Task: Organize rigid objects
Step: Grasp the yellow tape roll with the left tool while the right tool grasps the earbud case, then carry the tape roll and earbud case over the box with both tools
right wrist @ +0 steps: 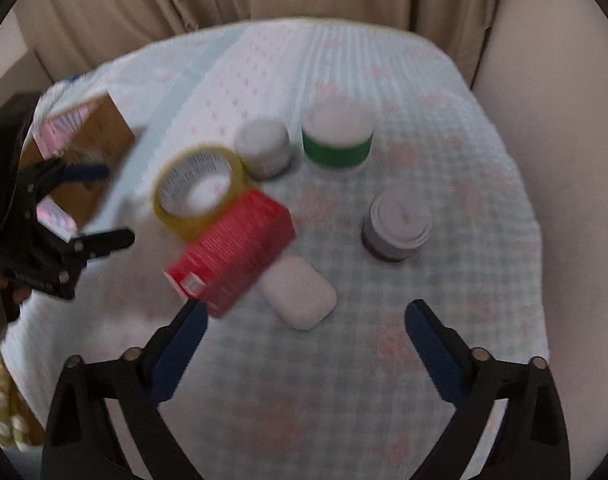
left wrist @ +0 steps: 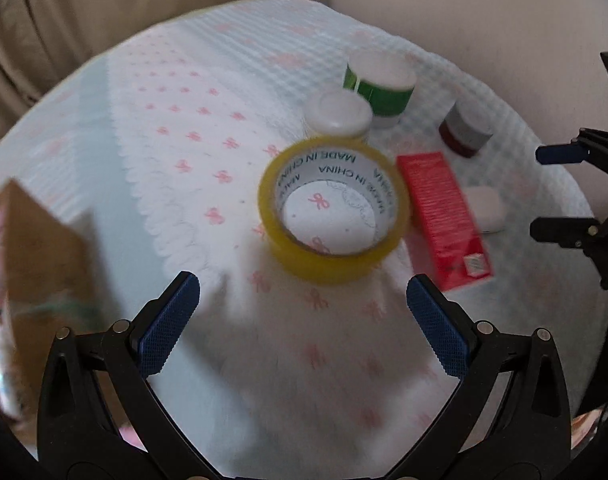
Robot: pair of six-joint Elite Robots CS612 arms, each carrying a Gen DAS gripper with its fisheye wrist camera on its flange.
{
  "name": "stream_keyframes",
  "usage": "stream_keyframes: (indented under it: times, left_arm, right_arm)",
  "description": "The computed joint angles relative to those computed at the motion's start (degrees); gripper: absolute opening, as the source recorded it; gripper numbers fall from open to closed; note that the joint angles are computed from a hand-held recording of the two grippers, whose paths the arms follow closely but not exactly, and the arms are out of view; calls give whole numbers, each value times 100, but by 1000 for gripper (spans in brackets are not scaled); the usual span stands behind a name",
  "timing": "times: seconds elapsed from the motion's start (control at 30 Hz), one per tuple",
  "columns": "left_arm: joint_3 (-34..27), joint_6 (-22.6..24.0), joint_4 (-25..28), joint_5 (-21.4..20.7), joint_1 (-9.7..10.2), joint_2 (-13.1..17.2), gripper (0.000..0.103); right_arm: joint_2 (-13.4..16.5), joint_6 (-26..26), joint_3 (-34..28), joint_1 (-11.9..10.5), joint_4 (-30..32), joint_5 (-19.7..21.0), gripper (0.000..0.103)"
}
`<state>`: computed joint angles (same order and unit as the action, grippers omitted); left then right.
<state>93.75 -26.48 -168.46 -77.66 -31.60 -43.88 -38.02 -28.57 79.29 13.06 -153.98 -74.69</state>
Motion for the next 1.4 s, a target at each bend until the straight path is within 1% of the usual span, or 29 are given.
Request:
stream_keyframes:
  times: [0.1,0.2,0.23,0.3,0.33,0.4,0.43,0.5,0.6,0.63,0.67,0.7,0.73,0.93,1.1,1.2,1.4]
  left_arm:
    - [-163,140,-198,-60,55,226,103]
    - [-289,317,-461,-332,120,392,103]
    - [-341,403,-458,-384,125,433,103]
    - [-479,665,-412,-521,140,529,103]
    - [-532,756,-387,-509,135,563,103]
    - [-638,906,-437,-547,167,625,103]
    - [-728,942,-358,-591,198,658,103]
    - [-869,1052,-275,-798,263,720,103]
    - [-1026,1283,-202,-870,290,791,101]
    - [-1051,1327,-194,-926,295,798,98]
    - [-1070,1353,-151,-893,285,796,98]
    - [-1081,1348,-118,-871,278,793,97]
    - [-1081,1327,-109,-855,273,791,97]
    - [-1002,1218,-64,-723,222,729,97]
    - [-933,1245,1,-597,180,668,97]
    - [-834,1191,23,-551,166,571,97]
    - [-627,1003,4,-388,126,299,97]
  right_arm:
    - [194,-203,-115,-9,5,-45,87]
    - [344,-552,-222,2,29,-70,84]
    - [371,-696,-240,10,43,-68,80]
    - [419,-1023,-296,29,127,-28,75]
    - [439,-1220,-318,42,149,-9,74]
    - [465,-1436,-363,56,157,43,72]
    - [483,-1544,-399,57,184,79,72]
    - [512,-1646,-460,51,240,151,69]
    - [557,-1703,-543,41,329,246,61]
    - [563,-1720,-550,40,344,274,57]
    - [563,-1730,-546,40,337,296,55]
    - [557,-1738,-536,41,335,314,49]
    - [544,-1741,-521,42,332,313,47]
    - [513,-1602,-491,54,294,272,46]
    - [509,-1477,-519,81,273,224,46]
    - [527,-1303,-615,59,306,258,46]
    - [352,-965,-495,28,179,341,46]
